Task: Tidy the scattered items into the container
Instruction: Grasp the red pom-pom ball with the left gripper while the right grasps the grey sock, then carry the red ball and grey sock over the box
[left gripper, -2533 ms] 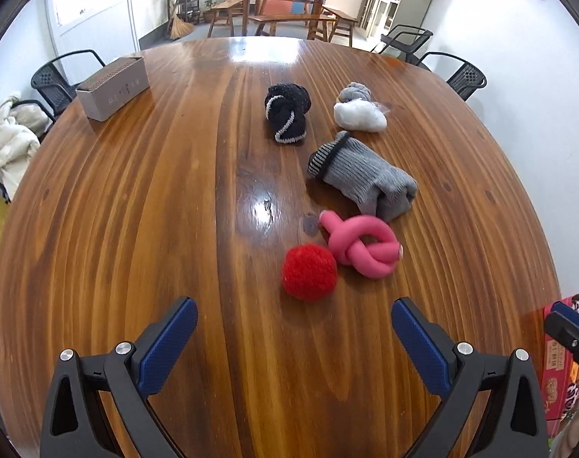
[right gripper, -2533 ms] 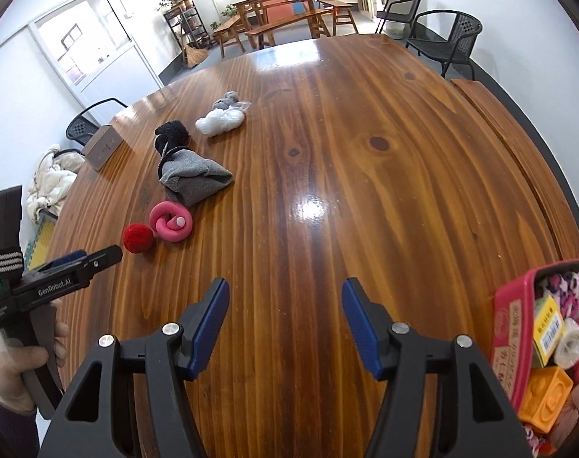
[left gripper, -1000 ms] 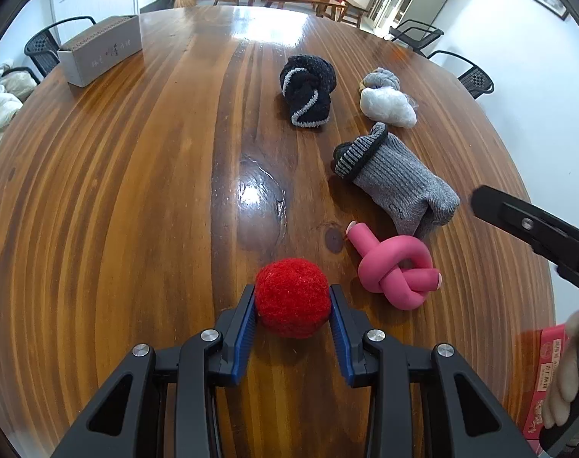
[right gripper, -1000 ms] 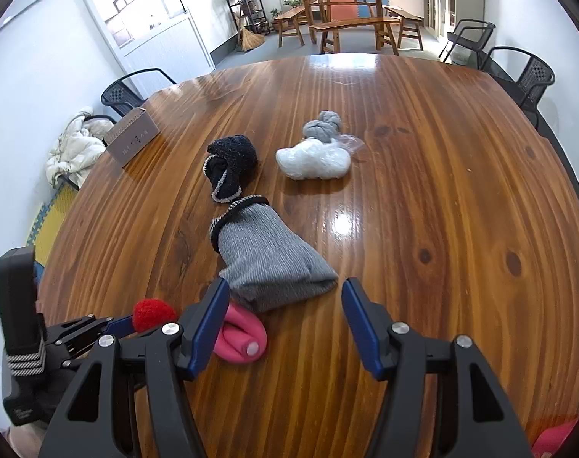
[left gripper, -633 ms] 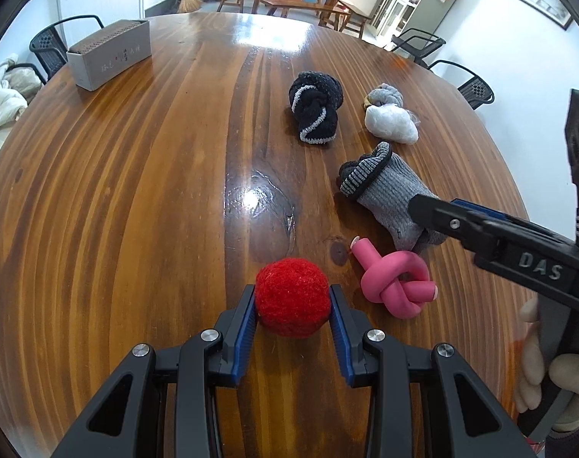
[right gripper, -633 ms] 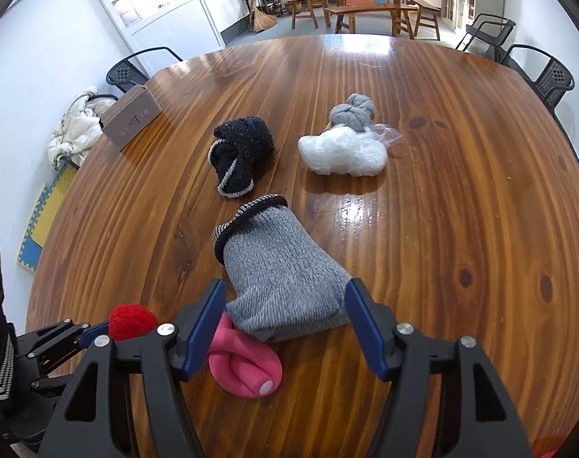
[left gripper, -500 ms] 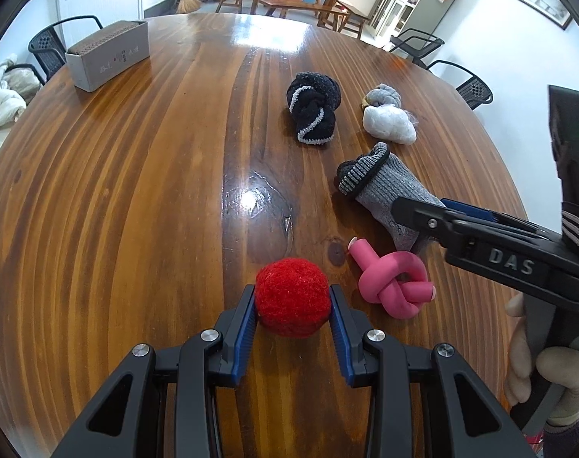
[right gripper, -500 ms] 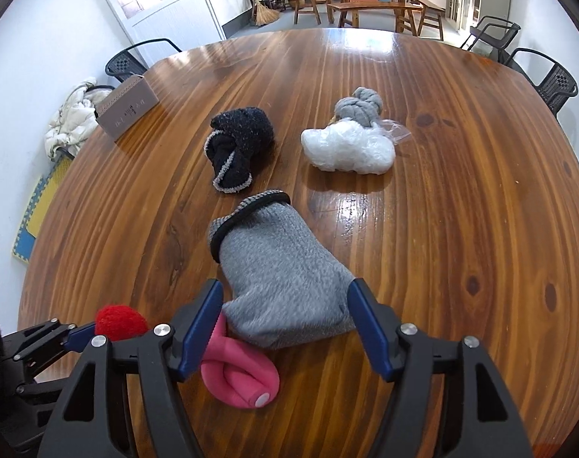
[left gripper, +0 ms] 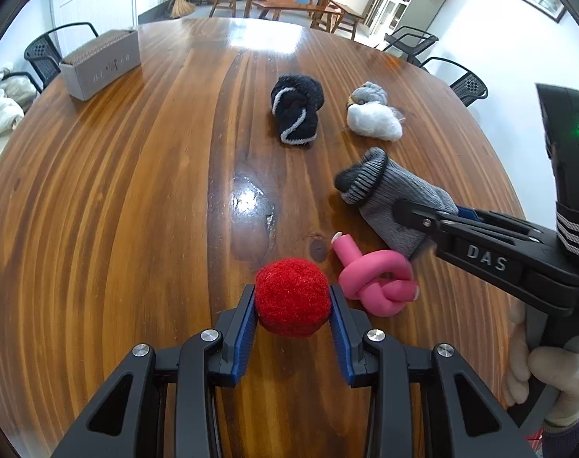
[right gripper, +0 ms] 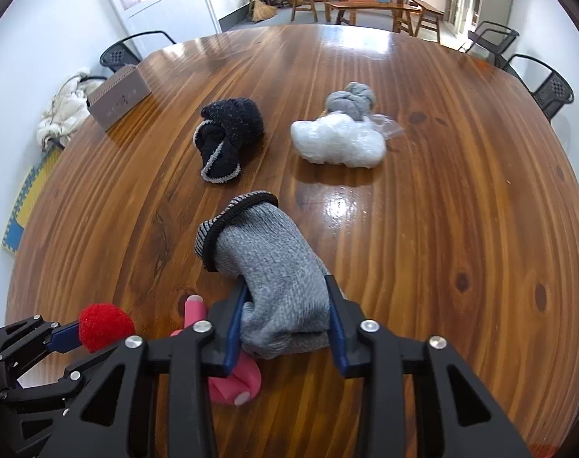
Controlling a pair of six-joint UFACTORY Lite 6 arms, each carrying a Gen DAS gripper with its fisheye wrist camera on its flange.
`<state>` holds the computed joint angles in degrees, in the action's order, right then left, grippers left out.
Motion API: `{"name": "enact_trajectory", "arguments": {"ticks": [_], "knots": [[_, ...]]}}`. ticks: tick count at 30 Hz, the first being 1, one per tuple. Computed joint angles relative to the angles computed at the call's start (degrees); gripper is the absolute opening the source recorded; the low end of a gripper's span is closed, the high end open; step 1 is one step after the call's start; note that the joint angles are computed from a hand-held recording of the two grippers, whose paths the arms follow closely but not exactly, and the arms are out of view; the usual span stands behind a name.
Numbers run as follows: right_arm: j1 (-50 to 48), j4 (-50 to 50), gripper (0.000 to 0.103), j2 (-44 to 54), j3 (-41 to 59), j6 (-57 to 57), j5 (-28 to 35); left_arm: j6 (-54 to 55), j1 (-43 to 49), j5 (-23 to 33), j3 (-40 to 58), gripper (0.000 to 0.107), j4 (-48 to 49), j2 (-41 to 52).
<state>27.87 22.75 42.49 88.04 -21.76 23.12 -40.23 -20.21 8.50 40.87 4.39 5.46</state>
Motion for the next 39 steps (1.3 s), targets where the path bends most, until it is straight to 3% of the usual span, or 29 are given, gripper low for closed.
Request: {"name": "enact_trajectory", "arguments": {"ticks": [10, 18, 30, 39], "knots": [[-8.18, 17.42, 0.035, -19.38, -21.49, -15.99, -3.93, -16.11, -6.85, 5.49, 3.07, 0.038, 14.23, -2.81], [-19.18, 24.96, 0.035, -36.34, -36.1, -26.54, -0.53, -27.11, -17.16, 12.13, 8.68, 0.038, 22.35, -3.11], [-48.67, 26.49, 0.035, -56.99, -49.73, -41.02, 14.02, -35.14, -33.66, 19.39, 26.09, 0.038, 27.32, 7.85], [-78.48, 26.03, 0.035, -56.82, -46.92, -54.99, 27.68, -27.53, -42.48, 24.22, 52.61, 0.038, 22.24, 26.97]]}}
